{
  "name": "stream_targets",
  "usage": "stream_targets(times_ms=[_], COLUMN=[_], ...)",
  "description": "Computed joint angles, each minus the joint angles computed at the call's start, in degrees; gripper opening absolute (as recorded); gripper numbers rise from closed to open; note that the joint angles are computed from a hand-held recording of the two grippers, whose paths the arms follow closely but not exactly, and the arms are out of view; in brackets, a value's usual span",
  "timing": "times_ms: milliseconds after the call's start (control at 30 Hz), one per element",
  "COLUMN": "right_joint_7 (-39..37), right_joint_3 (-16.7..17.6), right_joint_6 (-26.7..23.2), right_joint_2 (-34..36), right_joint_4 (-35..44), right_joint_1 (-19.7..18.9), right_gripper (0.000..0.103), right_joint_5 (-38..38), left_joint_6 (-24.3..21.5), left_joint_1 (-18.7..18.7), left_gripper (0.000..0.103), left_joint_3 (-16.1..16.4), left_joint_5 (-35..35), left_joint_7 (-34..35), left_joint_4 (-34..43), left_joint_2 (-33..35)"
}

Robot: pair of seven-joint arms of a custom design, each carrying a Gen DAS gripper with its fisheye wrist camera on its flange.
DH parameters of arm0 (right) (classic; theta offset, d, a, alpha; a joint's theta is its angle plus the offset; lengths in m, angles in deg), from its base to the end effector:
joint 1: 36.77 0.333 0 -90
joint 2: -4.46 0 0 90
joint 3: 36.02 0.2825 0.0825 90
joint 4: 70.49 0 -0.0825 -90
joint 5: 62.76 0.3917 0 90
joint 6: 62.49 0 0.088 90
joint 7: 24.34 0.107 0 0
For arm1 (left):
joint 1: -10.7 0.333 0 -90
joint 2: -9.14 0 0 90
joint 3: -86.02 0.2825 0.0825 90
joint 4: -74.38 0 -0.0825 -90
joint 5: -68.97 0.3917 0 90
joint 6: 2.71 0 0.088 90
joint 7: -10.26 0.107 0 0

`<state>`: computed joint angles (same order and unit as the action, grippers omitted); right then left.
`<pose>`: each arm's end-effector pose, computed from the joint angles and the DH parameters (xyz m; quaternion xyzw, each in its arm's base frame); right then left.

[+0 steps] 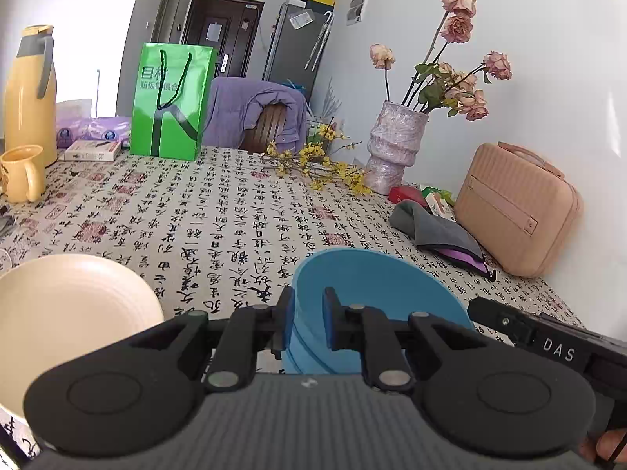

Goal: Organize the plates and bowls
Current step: 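Lower the bowl into the two stacked bowls and open both grippers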

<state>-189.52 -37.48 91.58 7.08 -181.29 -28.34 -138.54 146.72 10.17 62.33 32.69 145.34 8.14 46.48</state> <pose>0.6059 0.1059 0.4852 -0.3732 0.7671 -0.3843 0.3529 0.7411 -0.2067 0.5042 -0.4015 0.7603 -0.4974 0.1152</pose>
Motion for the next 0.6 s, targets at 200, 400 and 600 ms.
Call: stream_targets(times_ms=[200,400,600], right_joint_7=[-0.98,0.53,1.27], right_joint_3=[-0.12,0.55,3.13], right_joint_6=[1.24,-0.5,-4.39], right_joint_2=[0.59,-0.8,-4.34], right_joint_4=[0.77,-0.09,-3.02], right_joint_1=[0.06,1.04,2.34], right_gripper=[0.016,0.02,0.048], right_joint_5=[-0.2,-3.64,-12.98], left_joint_6=[0.42,6.67,13.17], left_joint_1=[0.72,4.43,9.67], left_gripper=[0.018,0.04,0.063], left_joint_3=[-0.37,-3.08,-6.64], left_joint_5=[-0.83,-7.65,-24.47], left_joint_7=[1.61,10.93,29.65], left_joint_4=[-2.47,-11.9,-24.71], left_joint_2=[-1.69,-7.85,-17.23])
